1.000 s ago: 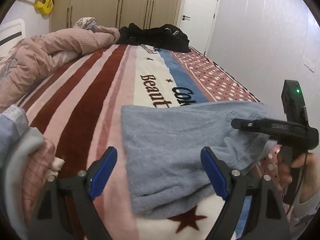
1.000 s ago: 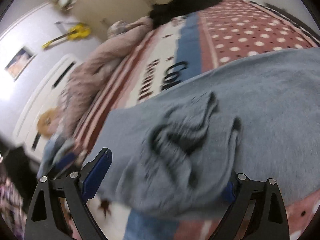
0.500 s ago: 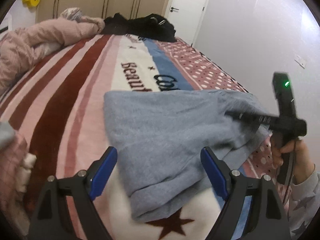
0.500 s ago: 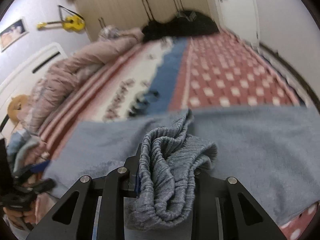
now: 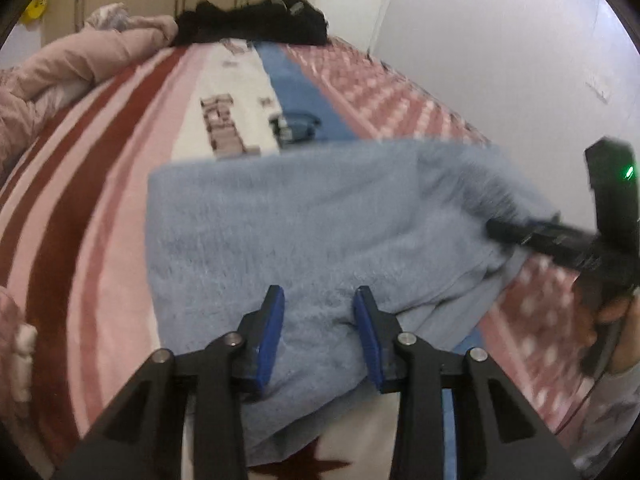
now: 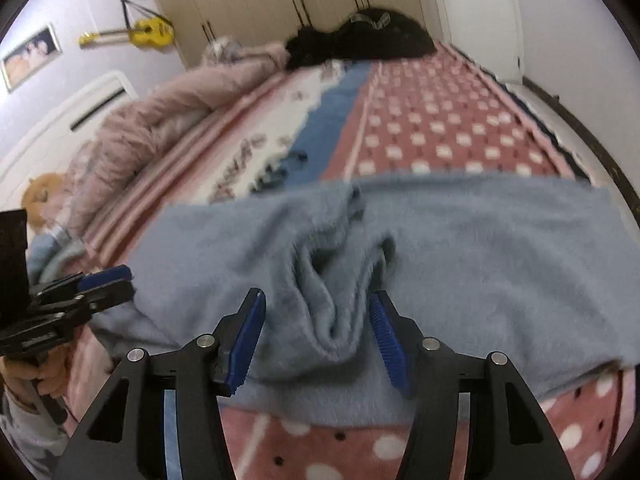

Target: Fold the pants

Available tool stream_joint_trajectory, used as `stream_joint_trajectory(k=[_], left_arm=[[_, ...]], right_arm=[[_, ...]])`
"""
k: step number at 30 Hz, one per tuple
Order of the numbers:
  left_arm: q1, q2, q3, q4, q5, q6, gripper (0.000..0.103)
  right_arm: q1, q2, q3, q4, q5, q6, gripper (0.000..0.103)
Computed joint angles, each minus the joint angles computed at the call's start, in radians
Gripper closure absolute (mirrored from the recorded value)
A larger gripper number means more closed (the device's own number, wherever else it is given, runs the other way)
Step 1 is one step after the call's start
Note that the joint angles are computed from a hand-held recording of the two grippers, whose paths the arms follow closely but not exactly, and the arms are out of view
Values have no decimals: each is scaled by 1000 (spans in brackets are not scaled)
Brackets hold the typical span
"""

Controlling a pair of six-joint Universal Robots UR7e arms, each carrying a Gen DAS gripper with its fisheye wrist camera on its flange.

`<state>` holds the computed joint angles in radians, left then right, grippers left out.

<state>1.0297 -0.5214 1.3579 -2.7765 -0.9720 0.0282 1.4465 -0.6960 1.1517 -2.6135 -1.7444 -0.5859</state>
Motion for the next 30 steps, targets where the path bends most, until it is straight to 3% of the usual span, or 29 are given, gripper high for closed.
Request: stream_joint_trajectory(k=[3,4,8,10,12,16,19,21,23,24,25,26,30], left_arm=[[1,-13,29,-12,19,11,69],[-1,-18,33,-1,27,3,68],[-15,-34,61,5,60,8,65],[-23,-49,83,-8,50,-15,47],[-24,-58,91,-38,25,-34,31],[-48,-47,87,-88,95,-20,29],[-47,-52,87,-93,97,-37,29],[-46,-53,88,-96,100,-45,29],[-46,-50,84,-94,114,-49,29],[-45,-49,84,-90,117,-51,29],[-44,-49,82,-86,117,-54,29],[-43,-47,81,-85,119,-54,29],[-39,-42,73,-81,120,-54,29]], right_arm=[[-37,-56,57,19,83,53,48],[-48,-75,75,11,95,70,40],[-101,-182,179,-76,94,148,30],[-134,-222,202,-84,109,203,23],[-166,-238,194,-62,150,257,21],[-227,-218,126,-42,271,379,20],[-229,-173,65,-95,266,436,21],[-219,-128,-4,-114,192,469,31],[-212,-93,-72,-99,120,492,64],[-212,-83,-93,-90,106,492,72],[-211,-71,-120,-73,93,471,89],[-210,-62,-139,-60,81,454,98],[-207,-30,-221,-15,21,412,100]])
